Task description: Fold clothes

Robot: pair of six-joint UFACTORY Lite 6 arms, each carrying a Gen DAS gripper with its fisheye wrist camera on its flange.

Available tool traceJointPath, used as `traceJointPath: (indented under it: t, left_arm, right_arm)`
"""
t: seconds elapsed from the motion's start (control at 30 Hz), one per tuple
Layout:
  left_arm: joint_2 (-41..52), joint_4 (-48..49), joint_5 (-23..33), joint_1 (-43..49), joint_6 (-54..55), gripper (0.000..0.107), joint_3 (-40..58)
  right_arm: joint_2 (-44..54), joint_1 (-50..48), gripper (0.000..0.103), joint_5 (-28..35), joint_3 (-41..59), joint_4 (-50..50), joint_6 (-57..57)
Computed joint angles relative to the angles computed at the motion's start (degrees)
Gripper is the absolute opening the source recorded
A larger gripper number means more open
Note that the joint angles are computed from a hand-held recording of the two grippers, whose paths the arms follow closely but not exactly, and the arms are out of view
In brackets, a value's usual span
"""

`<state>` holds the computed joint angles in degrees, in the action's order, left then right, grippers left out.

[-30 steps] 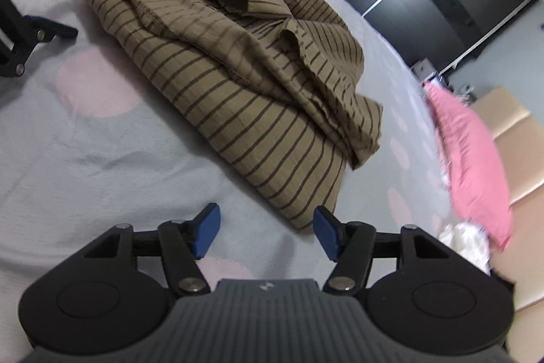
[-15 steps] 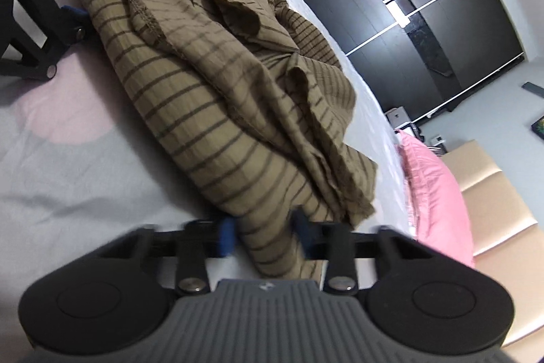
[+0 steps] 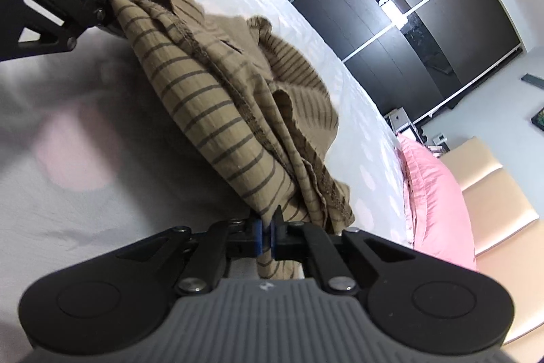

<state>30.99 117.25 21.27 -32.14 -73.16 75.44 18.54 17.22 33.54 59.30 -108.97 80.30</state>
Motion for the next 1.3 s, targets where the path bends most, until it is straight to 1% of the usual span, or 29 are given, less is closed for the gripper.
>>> traceJointPath:
  t: [0.07, 0.13, 0.3, 0.43, 0.53, 0.6, 0.67, 0.73, 0.8, 0.87, 0.9, 1.03, 1.13, 1.2, 1.3]
  left_arm:
    - [-3.2, -2.3, -1.0, 0.3, 2.9, 0.002, -2.1]
    - [-7.9, -2.2, -1.1, 0.1, 3.7, 0.002, -6.7]
    - [-18.0, -9.2, -2.4, -0.7, 12.2, 0.002, -15.2]
    - [-27.1, -22.2, -3.6, -2.0, 24.8, 0.002, -22.0]
    - [-33.5, -33.4, -3.8, -3.5, 35.4, 0.002, -26.8]
    - [-36.4, -39.2, -3.2, -4.8, 40.5, 0.002, -29.5]
    - [-38.4, -43.1, -2.5, -6.2, 43.3, 0.002, -32.0]
    - [-39.7, -48.5, -2.1, -7.0, 47.5, 0.002, -33.8]
    - [-39.4, -51.5, -2.2, -7.3, 49.7, 0.002, -34.7]
    - [-37.7, -52.2, -3.3, -6.8, 49.8, 0.002, -35.0]
    - [-36.5, -52.3, -3.7, -6.5, 50.0, 0.002, -34.8]
    - [-31.1, -52.7, -4.8, -5.4, 51.6, 0.002, -33.2]
    - [-28.1, -52.6, -5.4, -4.6, 52.2, 0.004, -32.0]
    - [-27.2, -52.5, -5.2, -5.0, 52.0, 0.009, -31.7]
    - [-28.8, -58.7, -6.3, -4.4, 58.1, 0.015, -32.4]
  right_arm:
    - [-4.0, 0.9, 0.004, -1.2, -1.4, 4.7, -4.0]
    - [-7.7, 1.7, 0.004, -2.7, -2.3, 11.1, -10.4]
    - [-18.1, 6.1, 0.004, -2.8, -6.1, 31.3, -30.2]
    - [-26.6, 10.2, 0.004, 0.4, -8.9, 46.5, -43.1]
    - [-31.6, 13.5, 0.004, 4.1, -10.4, 55.7, -50.9]
    - [-34.3, 15.6, 0.004, 6.8, -11.2, 60.7, -54.7]
    - [-36.2, 17.7, 0.004, 8.9, -12.4, 63.2, -55.9]
    - [-36.9, 19.0, 0.004, 9.6, -13.6, 64.7, -56.4]
    - [-37.4, 20.3, 0.004, 10.2, -14.7, 66.2, -56.9]
    - [-35.6, 18.1, 0.004, 7.8, -15.2, 67.5, -58.9]
    - [-33.5, 14.8, 0.004, 5.3, -14.1, 68.4, -61.9]
    - [-28.9, 13.4, 0.005, 0.8, -15.9, 67.7, -62.1]
    - [-28.3, 13.7, 0.006, -0.4, -17.0, 69.1, -62.7]
    - [-28.6, 13.8, 0.009, -0.7, -17.7, 69.3, -62.4]
    - [-30.9, 14.7, 0.012, 0.2, -19.1, 69.8, -62.4]
